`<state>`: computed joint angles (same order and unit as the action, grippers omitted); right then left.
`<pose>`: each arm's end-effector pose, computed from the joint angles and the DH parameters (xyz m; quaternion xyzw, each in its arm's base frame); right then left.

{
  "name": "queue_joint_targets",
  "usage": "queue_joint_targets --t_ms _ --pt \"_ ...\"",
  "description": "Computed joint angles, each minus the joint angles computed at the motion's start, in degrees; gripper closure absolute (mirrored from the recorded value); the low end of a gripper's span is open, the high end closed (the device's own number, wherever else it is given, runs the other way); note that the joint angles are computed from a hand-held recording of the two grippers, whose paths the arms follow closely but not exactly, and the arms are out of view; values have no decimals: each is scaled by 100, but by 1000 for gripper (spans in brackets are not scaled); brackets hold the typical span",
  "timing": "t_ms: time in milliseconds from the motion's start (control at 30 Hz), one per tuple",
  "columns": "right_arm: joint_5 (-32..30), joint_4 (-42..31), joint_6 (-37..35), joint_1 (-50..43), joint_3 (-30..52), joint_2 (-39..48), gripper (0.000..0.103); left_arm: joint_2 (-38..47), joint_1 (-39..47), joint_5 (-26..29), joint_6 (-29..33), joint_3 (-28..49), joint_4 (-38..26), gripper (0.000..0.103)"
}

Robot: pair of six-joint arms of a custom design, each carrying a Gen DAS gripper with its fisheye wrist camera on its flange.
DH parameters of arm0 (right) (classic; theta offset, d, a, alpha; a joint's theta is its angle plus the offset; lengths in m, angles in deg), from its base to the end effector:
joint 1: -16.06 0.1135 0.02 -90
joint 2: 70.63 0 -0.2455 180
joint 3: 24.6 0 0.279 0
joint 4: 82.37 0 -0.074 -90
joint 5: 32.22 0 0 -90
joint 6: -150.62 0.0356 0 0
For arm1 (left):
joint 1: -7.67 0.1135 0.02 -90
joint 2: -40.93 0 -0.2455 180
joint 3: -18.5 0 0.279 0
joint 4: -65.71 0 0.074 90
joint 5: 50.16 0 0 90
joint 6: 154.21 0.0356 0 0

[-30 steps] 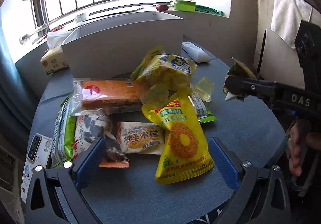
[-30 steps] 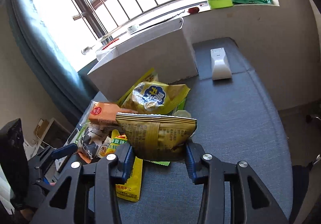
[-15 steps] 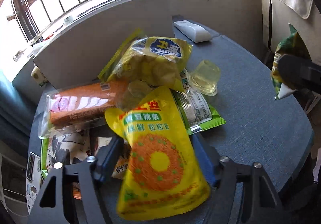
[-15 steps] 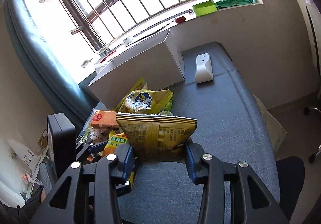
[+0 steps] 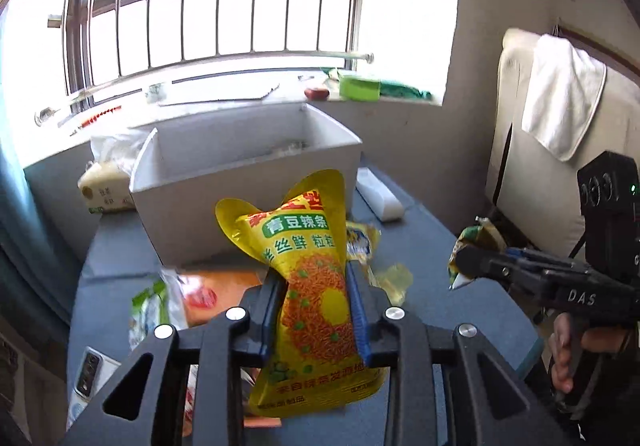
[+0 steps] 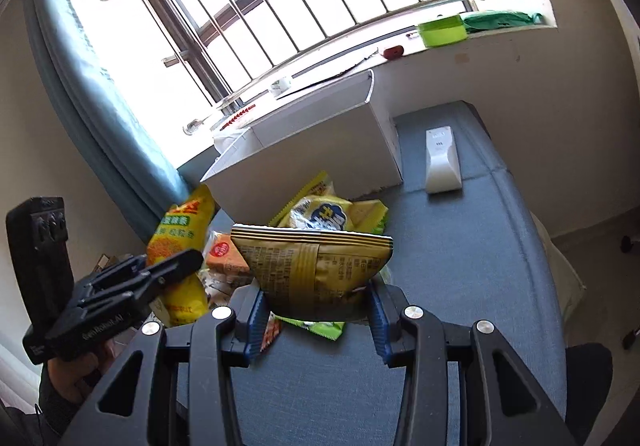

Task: Organize snacks
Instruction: 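Carry the yellow bean-snack bag in the left tool while the right carries the tan bag into the box, then withdraw both tools from the box toward the remaining snacks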

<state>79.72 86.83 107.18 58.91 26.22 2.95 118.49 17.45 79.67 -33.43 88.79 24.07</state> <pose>0.2268 0.1923 0.1819 0.1179 0.8617 0.2074 0.4479 0.3098 0.0303 0.2416 0.2780 0.8439 -0.1848 0.4201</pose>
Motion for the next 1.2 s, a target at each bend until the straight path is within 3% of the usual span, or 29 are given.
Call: queue_joint_targets --t_ms 100,300,367,467,500,533,567,600,633,700,867,1133,1200 --pt "-287 -24 -544 -375 643 438 56 702 -51 53 -463 909 277 69" --pt "-1065 -510 -1365 -1417 2863 1953 56 2944 -489 -379 -1283 3763 -15 69" --pt "-1318 -776 -1408 -1691 3760 2560 56 3604 -626 -676 -1280 4659 -275 69" --pt "-1586 -1401 -1402 -2001 5146 3475 56 4910 -756 -818 -1528 6536 -1153 67" --pt "-1748 -1596 -1434 -2095 5588 3772 55 5189 -795 -996 -1651 6946 -1279 55" --pt "-1807 -1828 -1469 -2165 6046 4075 42 5356 -842 -1268 -1748 7183 -1339 32" --pt "-1833 -2071 -1474 -2216 6446 4330 16 5406 -841 -1388 -1887 7225 -1284 20" --pt "-1848 -2083 -1478 -2257 6603 4447 5 5425 -797 -1336 -2047 7242 -1221 2" --pt "-1847 -1968 -1486 -2283 6597 4464 0 5400 -747 -1225 -2126 7215 -1219 0" --pt "-1681 -1976 -1419 -2281 6571 4425 0 5371 -709 -1221 -2051 7280 -1437 0" --pt "-1514 -1906 -1432 -2243 6154 4133 0 4511 -630 -1265 -1767 6125 -798 0" --pt "-1288 -1519 -1699 -1855 4786 2992 0 2261 -315 -1110 -1201 3242 458 0" --pt "-1122 -1535 -1992 -1614 4444 2620 0 1727 -209 -1011 -960 2658 493 0"
